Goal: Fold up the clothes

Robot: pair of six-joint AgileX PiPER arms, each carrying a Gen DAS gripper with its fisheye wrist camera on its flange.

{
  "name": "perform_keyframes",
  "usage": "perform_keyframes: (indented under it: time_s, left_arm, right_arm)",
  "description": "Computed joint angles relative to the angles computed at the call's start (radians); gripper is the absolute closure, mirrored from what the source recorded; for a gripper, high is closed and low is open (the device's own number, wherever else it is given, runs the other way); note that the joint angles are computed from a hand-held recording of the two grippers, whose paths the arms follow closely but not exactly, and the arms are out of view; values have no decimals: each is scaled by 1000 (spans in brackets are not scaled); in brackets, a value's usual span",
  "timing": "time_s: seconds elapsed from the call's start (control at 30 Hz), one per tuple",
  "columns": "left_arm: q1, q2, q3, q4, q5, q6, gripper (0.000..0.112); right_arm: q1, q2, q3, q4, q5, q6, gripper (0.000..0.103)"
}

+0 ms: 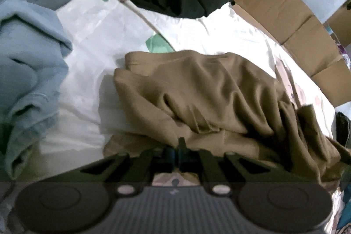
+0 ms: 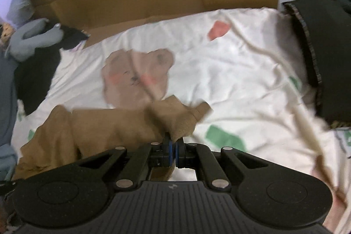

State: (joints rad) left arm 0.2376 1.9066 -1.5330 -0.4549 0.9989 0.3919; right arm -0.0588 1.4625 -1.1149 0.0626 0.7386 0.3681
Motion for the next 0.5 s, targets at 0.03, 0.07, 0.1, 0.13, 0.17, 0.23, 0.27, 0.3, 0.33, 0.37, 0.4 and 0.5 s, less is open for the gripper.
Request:
perform_keyframes:
  time_s: [0.03,0.07,0.1,0.13,0.17,0.23,0.27,0.3,0.33,0.37,0.4,0.5]
  left_arm:
    - [7,-7,2,1,6,6,109]
    - [14,-14,1,4,15,8,110]
    - [20,-22,2,8,22,10,110]
    - [25,-30,2,11,27,12,110]
    - [31,-39,2,14,33,14,110]
    - [41,-54,1,18,43,19,110]
    - [45,-59,0,19,48,20,110]
    - [48,-65,-2,22,53,22,110]
    - [52,-72,-5,25,60,24,110]
    - [56,-78,-6,29,65,25,110]
    - [59,-81,-7,33,70,24,110]
    - [74,-106,11,49,93,31,110]
  right_arm:
    - [-13,-5,2,-3,3,-2,103]
    - [-27,-10,4,-6,5,-5,103]
    - [-34,-12,5,-14,3,1,103]
    - [-37,-12,3,-28,2,14,103]
    - [-54,-20,8,-27,3,6,103]
    - [-79,-29,5,-39,0,21,103]
    - [-86,-22,-7,-50,-1,32,103]
    - [-93,-15,-20,-61,-1,42,103]
    - [-105,-13,-32,-72,4,44,103]
    - [-117,-11,-44,-82,9,45,103]
    - [-131,-9,-59,-86,17,41,103]
    - [-172,0,-103,-82,44,22,103]
